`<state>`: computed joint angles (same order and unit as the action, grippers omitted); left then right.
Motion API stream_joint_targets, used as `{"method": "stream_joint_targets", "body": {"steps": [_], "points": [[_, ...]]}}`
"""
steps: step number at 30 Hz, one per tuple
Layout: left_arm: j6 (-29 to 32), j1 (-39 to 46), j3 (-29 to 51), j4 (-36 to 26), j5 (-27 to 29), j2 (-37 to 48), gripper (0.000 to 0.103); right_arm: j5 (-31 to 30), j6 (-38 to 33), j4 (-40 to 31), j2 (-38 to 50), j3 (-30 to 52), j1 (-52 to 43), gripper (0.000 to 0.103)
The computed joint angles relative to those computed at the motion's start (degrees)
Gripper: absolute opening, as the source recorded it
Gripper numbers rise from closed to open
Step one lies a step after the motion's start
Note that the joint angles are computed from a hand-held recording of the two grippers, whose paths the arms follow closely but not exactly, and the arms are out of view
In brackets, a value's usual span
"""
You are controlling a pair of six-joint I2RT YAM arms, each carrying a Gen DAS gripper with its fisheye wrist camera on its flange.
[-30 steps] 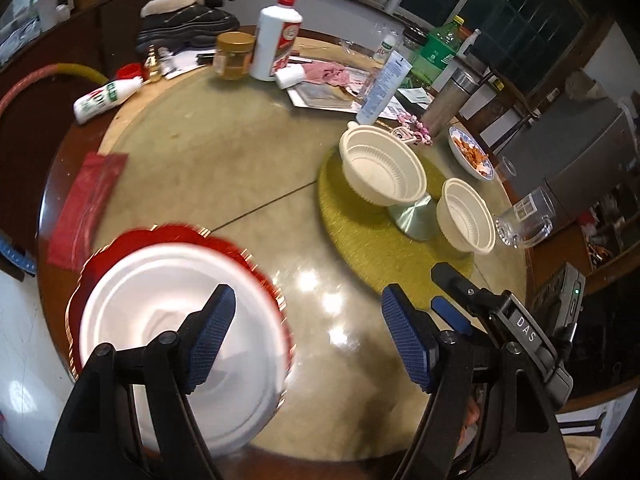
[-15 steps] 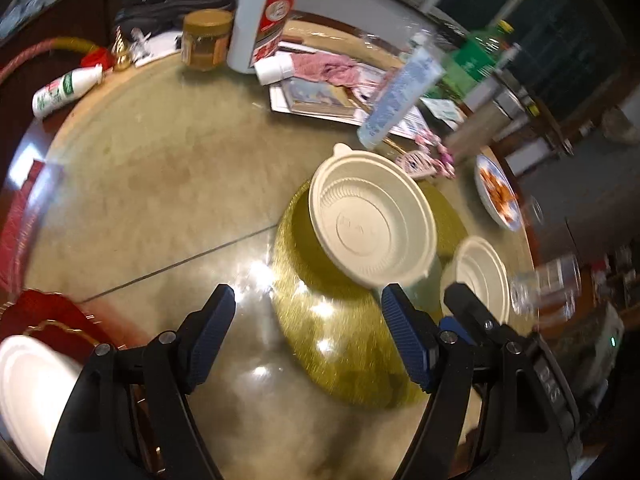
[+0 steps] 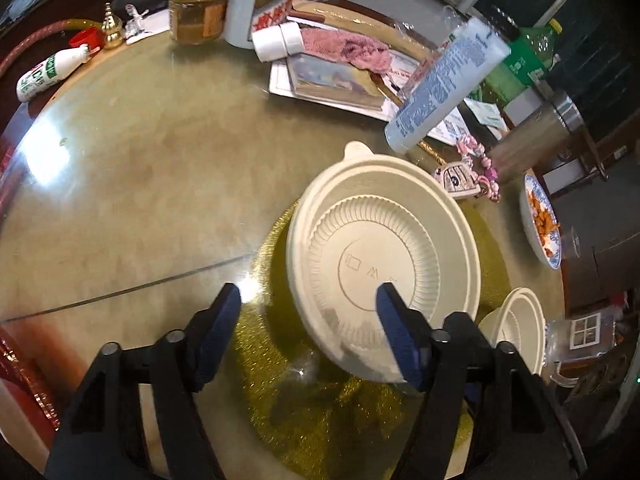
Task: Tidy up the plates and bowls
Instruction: 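Move both grippers to the beige bowl on the gold glitter mat, then grasp the beige bowl rim with both grippers and lift it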
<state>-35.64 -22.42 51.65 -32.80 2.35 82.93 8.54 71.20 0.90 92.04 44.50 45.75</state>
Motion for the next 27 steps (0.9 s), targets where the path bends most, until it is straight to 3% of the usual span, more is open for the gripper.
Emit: {"method": "stream_joint_targets", "body": {"steps": [1, 2, 4, 5, 12, 18, 27], "points": [[0.1, -0.3, 0.1, 0.3, -0.2, 0.7, 0.059, -0.3, -0.3, 0.5, 0.4, -0.2, -0.1, 0.037], [0.4, -0.4, 0.2, 0.3, -0.2, 1.4, 0.046, -0.6, -0.5, 0.7, 0.8, -0.2, -0.2, 0.032], [1.7, -0.2, 0.9, -0.6, 0.8, 3.3, 0.021, -0.4, -0.8, 0.3, 1.7, 0.3, 0.1, 0.015], [2.4, -0.3, 0.8, -0.9, 0.5, 3.5, 0.017, -0.2, -0.7, 0.0, 1.8, 0.6, 0.2, 0.013], [4.6, 1.3, -1.9, -3.6, -0.5, -1.9, 0.017, 2.0, -1.1, -3.6, 2.3, 3.7, 3.9, 0.012], [6.9, 1.8, -4.0, -7.8, -0.8, -9.5, 0.017, 8.1, 0.9, -9.0, -0.8, 4.8, 10.9, 0.013], [3.4, -8.2, -11.3, -13.8, -4.6, -24.8, 0.018, 19.1, 13.3, -19.0, -10.0, 0.2, 24.7, 0.013]]}}
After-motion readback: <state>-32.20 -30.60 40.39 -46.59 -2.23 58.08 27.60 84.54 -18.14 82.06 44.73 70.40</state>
